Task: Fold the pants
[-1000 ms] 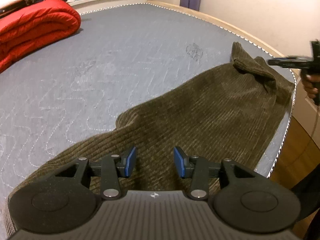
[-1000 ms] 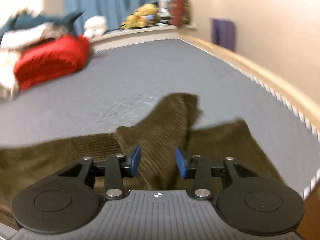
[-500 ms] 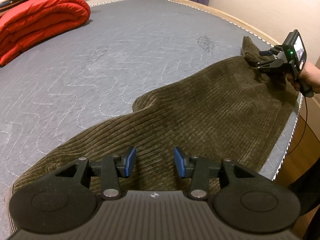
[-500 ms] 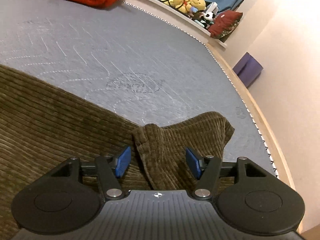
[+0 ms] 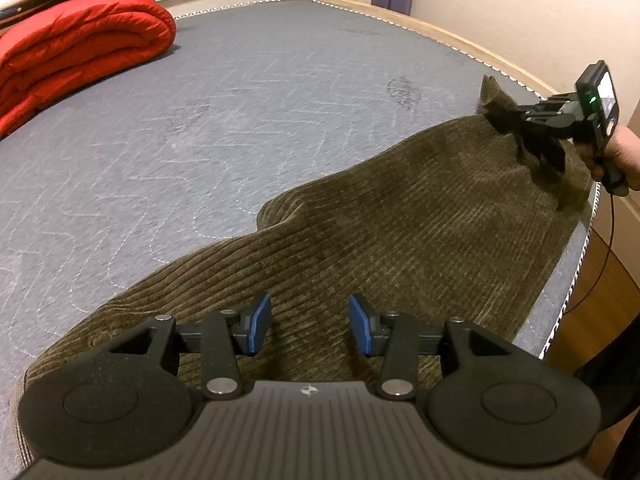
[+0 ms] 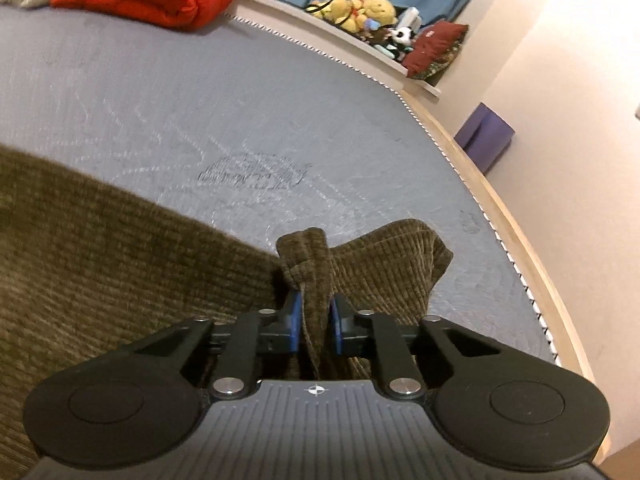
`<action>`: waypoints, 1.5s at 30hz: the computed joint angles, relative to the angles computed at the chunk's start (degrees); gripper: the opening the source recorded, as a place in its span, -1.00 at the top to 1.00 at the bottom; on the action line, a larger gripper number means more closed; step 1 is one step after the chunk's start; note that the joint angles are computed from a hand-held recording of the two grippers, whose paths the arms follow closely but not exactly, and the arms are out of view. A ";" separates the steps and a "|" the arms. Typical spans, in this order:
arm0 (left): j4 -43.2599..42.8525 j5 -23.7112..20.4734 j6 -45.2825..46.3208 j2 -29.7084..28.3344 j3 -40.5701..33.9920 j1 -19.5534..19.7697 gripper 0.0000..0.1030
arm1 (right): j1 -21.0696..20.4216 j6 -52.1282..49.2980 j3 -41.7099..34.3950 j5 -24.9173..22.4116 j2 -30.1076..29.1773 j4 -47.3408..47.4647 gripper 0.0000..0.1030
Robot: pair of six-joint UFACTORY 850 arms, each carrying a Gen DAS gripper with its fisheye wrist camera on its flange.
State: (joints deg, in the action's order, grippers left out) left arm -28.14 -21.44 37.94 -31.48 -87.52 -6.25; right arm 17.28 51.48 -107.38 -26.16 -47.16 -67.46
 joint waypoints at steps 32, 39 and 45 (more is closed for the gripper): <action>-4.45 -0.40 3.35 0.51 -0.45 -0.01 0.07 | -11.17 71.58 20.85 -2.41 16.26 -3.04 0.87; -7.00 -2.49 7.80 0.81 -0.09 -0.04 -0.08 | -15.02 64.67 25.02 4.22 16.43 13.49 0.70; -6.34 -4.28 4.33 0.32 -0.74 1.02 -0.08 | -15.65 67.54 24.84 4.95 16.07 7.04 0.40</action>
State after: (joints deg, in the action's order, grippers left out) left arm -34.48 -25.72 42.27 -31.16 -88.26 -5.23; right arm 1.63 119.03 -82.54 -21.21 -31.10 -60.42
